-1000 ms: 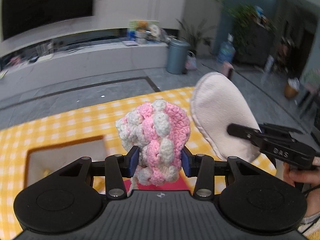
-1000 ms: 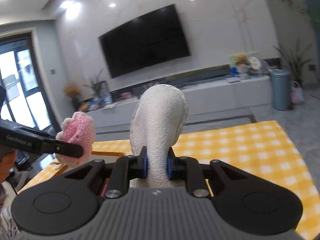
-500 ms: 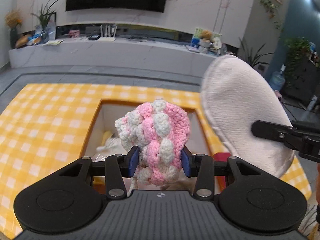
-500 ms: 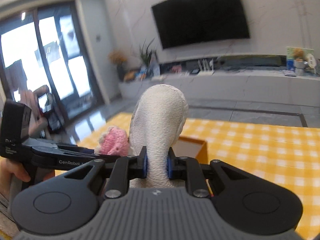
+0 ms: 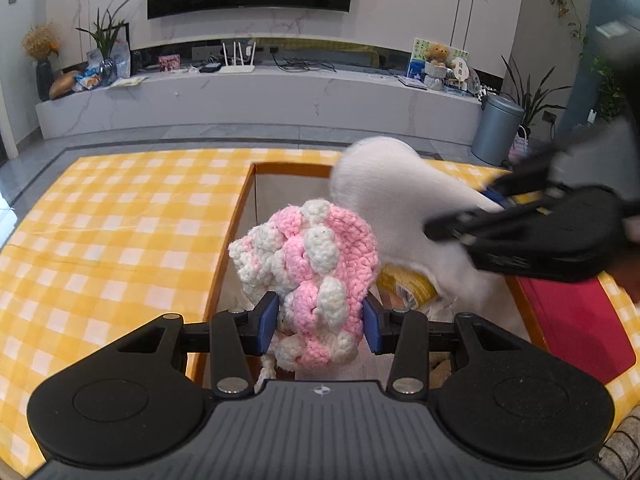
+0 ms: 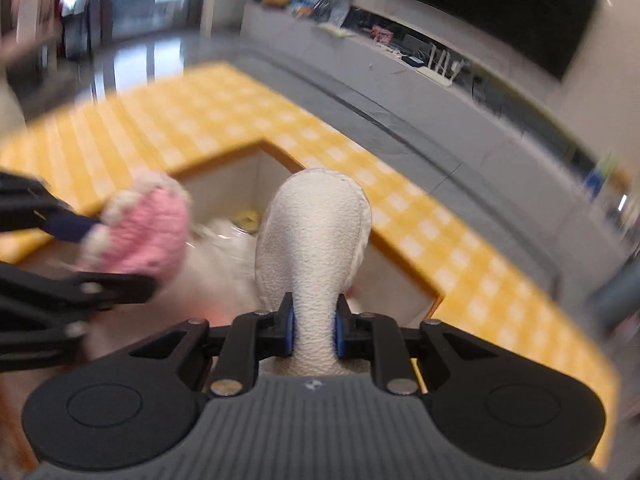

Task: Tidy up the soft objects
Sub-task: 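Carry the pink ball with the left tool while the right tool carries the white mitt to the box, then release the white mitt into the box with right tool while left tool releases pink ball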

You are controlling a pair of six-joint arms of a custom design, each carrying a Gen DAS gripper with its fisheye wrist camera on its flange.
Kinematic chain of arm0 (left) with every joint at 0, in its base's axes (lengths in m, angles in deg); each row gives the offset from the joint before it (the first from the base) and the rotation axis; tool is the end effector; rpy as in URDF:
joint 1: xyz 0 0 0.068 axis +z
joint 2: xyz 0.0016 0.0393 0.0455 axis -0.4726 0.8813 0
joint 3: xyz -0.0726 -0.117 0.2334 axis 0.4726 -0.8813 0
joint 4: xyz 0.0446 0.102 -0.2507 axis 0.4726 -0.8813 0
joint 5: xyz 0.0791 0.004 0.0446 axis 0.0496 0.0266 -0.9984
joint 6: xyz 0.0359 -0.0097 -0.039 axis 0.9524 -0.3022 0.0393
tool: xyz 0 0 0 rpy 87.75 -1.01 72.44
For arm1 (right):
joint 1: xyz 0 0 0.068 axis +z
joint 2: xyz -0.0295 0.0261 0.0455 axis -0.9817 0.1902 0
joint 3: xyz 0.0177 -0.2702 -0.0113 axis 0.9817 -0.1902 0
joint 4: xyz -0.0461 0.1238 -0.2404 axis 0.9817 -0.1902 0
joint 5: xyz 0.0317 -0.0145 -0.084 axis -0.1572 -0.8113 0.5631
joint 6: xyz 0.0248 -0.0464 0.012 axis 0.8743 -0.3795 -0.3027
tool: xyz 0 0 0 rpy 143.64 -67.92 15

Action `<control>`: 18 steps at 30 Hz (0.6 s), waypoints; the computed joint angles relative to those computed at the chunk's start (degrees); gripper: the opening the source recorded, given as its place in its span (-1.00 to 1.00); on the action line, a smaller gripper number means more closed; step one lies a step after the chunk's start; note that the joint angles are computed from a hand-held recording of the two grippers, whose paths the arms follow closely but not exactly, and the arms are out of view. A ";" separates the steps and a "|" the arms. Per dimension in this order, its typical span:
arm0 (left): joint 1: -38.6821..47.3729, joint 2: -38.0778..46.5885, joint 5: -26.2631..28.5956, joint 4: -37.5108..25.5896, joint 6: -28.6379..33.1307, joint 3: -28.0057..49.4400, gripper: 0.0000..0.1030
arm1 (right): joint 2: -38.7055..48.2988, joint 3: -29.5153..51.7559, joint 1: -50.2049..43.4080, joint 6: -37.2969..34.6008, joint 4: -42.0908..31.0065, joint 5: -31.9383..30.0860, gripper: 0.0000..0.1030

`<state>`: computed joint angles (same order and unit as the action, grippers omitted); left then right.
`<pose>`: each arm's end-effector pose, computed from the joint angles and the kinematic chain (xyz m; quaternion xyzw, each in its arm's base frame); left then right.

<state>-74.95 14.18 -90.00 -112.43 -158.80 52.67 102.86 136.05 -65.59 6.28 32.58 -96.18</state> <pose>0.1681 -0.1424 0.1333 -0.2466 0.8817 0.0621 0.3975 0.3350 0.0972 0.1419 -0.6172 0.7048 0.1043 0.3340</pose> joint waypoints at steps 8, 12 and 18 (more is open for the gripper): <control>-1.23 1.87 -0.58 -2.48 -1.03 0.87 -0.04 | 7.87 7.36 7.21 -0.46 1.04 10.85 -0.68; -1.16 2.72 -0.30 -2.32 -0.27 1.09 -0.04 | 13.39 12.73 9.09 3.92 -4.70 12.53 -0.73; 0.41 2.77 1.27 -3.09 -0.71 0.60 -0.04 | 21.22 18.47 10.45 7.69 -14.98 8.64 -0.79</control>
<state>-74.54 16.96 -88.74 -115.52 -159.51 53.27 124.08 154.53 -55.14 13.97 17.60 -87.54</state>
